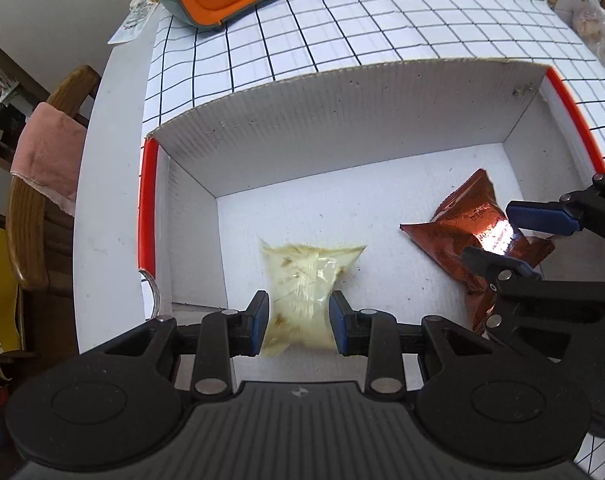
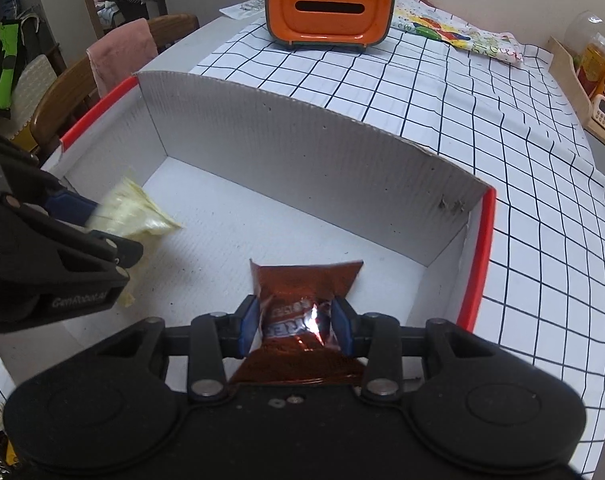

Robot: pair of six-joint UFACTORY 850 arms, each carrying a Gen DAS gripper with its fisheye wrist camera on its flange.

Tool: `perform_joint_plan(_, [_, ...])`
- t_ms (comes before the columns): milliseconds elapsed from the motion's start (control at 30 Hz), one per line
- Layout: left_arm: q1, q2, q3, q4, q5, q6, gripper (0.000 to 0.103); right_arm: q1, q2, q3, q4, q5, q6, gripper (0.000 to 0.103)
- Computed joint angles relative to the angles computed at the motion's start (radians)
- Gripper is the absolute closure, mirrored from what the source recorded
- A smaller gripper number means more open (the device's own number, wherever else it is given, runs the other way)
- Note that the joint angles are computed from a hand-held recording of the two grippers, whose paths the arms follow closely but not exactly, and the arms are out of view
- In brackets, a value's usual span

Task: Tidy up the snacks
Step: 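Open both grippers to drop the bags into the red box, then move both grippers back toward the snack pile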

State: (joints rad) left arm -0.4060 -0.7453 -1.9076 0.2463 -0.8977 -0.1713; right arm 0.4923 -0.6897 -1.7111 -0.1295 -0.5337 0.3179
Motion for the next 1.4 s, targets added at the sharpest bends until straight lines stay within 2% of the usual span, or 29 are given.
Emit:
perform_joint_plan(67, [0.004, 0.012, 0.014, -0.007, 0.014, -0.006, 0.057, -0.001, 0.013, 0.013, 0.003, 0.008, 0.011, 0.065])
perform_joint_plan(133, [0.006, 0.04, 0.049, -0.001, 0.053, -0.022, 0.052, -0.003, 0.03, 0.029, 0.004, 0.016, 0.029, 0.064])
perform_joint_plan(533, [0.018, 0.223, 0.262, -0.031, 0.227, -0.036, 0.051, 0.015, 0.191, 0.187, -0.024, 0.126, 0.148, 0.063])
perform_joint_plan(867, [0.017, 0.406, 0.455, -0.068, 0.341, -0.003, 0.045, 0.078, 0.316, 0.303, -0.21, 0.168, 0.394, 0.06])
perform_joint_plan(1100, [0.017, 0.518, 0.576, -0.065, 0.401, 0.0, 0.044, 0.126, 0.381, 0.364, -0.343, 0.171, 0.564, 0.057])
perform_joint_plan(1167, [0.017, 0.553, 0.613, -0.07, 0.416, 0.014, 0.039, 0.138, 0.401, 0.381, -0.359, 0.176, 0.594, 0.055])
perform_joint_plan(1233, [0.018, 0.587, 0.648, -0.063, 0.434, 0.015, 0.038, 0.155, 0.423, 0.403, -0.411, 0.177, 0.653, 0.051])
perform_joint_plan(1333, [0.023, 0.636, 0.702, -0.075, 0.457, 0.031, 0.038, 0.187, 0.456, 0.435, -0.532, 0.174, 0.773, 0.034])
perform_joint_plan(1400, [0.026, 0.671, 0.74, -0.08, 0.476, 0.035, 0.038, 0.208, 0.48, 0.463, -0.627, 0.179, 0.876, 0.019])
